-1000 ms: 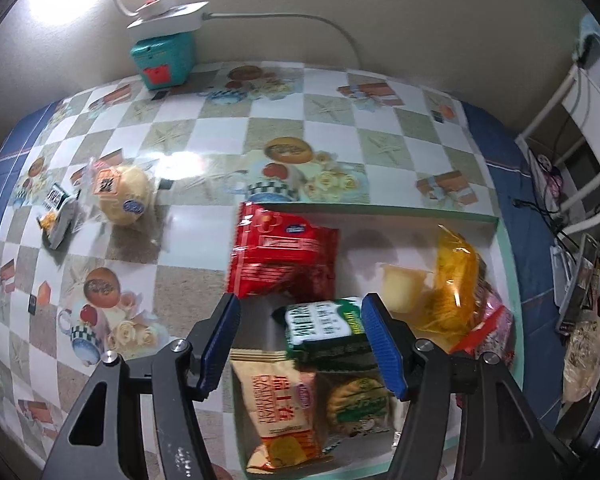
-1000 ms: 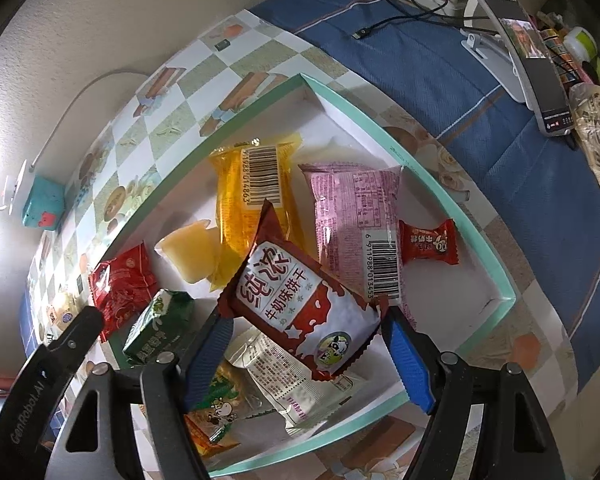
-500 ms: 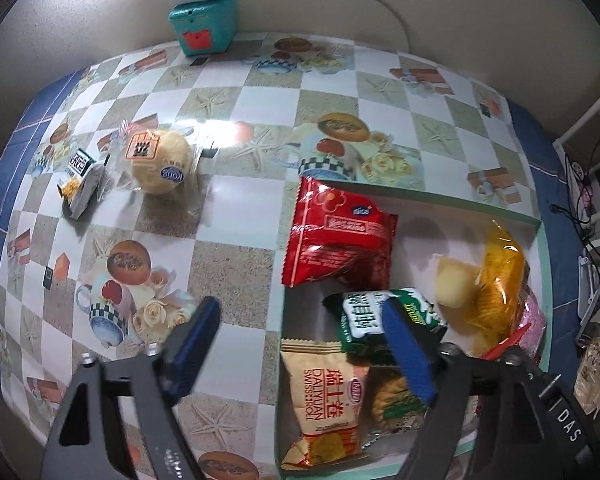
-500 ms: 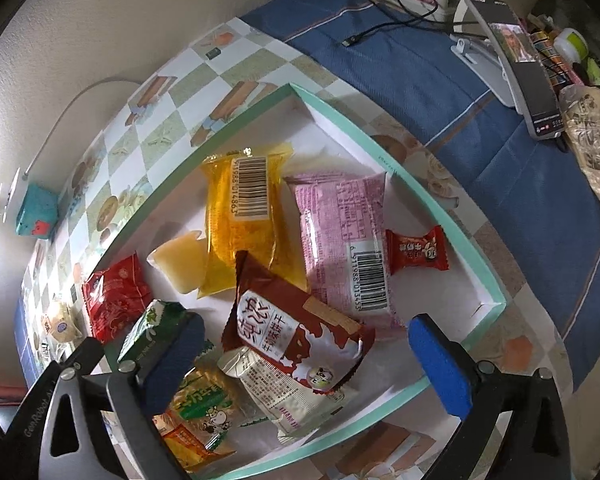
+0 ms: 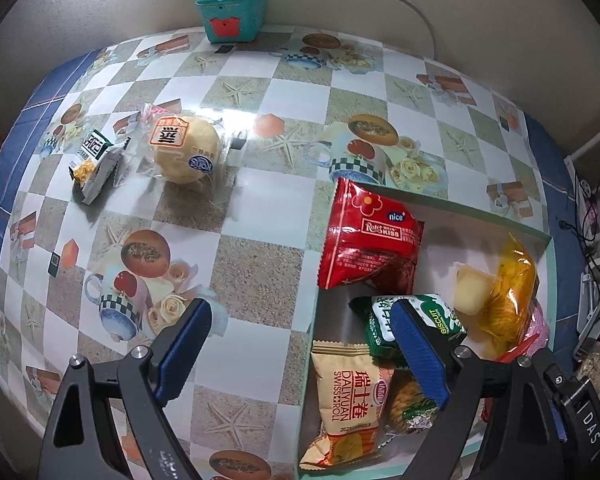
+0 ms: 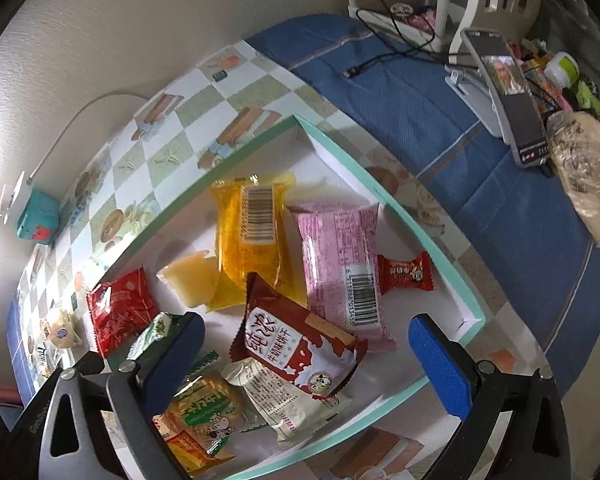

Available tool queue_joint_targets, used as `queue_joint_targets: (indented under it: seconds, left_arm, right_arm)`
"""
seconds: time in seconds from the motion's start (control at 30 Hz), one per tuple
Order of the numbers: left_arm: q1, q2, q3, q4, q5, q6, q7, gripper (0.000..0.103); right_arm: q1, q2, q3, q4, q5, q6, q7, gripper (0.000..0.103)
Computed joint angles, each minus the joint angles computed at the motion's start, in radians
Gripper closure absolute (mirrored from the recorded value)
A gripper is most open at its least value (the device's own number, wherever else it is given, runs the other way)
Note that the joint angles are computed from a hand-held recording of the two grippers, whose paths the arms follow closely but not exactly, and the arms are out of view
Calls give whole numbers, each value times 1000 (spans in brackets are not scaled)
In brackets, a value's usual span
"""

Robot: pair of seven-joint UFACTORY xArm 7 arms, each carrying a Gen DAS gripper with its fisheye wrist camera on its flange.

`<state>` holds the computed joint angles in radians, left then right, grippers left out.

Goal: Organize snacks
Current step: 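Open both tools to release the biscuit box and red packet in the tray, then move both tools back over the green chip bag and wrapped bun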

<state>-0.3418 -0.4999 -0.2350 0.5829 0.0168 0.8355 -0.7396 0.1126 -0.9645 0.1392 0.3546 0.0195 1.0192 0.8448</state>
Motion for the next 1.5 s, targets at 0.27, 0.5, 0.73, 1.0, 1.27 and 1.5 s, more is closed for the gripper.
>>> queue_joint_targets:
  seconds: [0.27, 0.5, 0.73, 1.0, 1.27, 1.5]
  left_arm:
    - [28, -55, 26, -8, 12, 23, 28, 12]
    - [68, -115, 48, -26, 8, 30, 52, 12]
    - [140, -193, 77, -54, 29, 55, 65, 12]
    - [257, -287, 155, -101, 36, 86, 117, 12]
    - [387, -350, 211, -136, 62, 118, 172, 12]
    - [476, -368, 266, -142, 65, 116, 235, 12]
  right_arm:
    - [17, 2, 31, 43, -20, 8, 1, 0]
    - [43, 35, 64, 81, -33, -2, 11, 0]
    - [92, 104, 101, 127, -36, -32, 26, 0]
    - [153, 201, 145, 185, -42, -66, 58, 0]
    - [207, 323, 186, 256, -65, -101, 102, 0]
    - [249, 426, 210, 319, -104, -126, 133, 0]
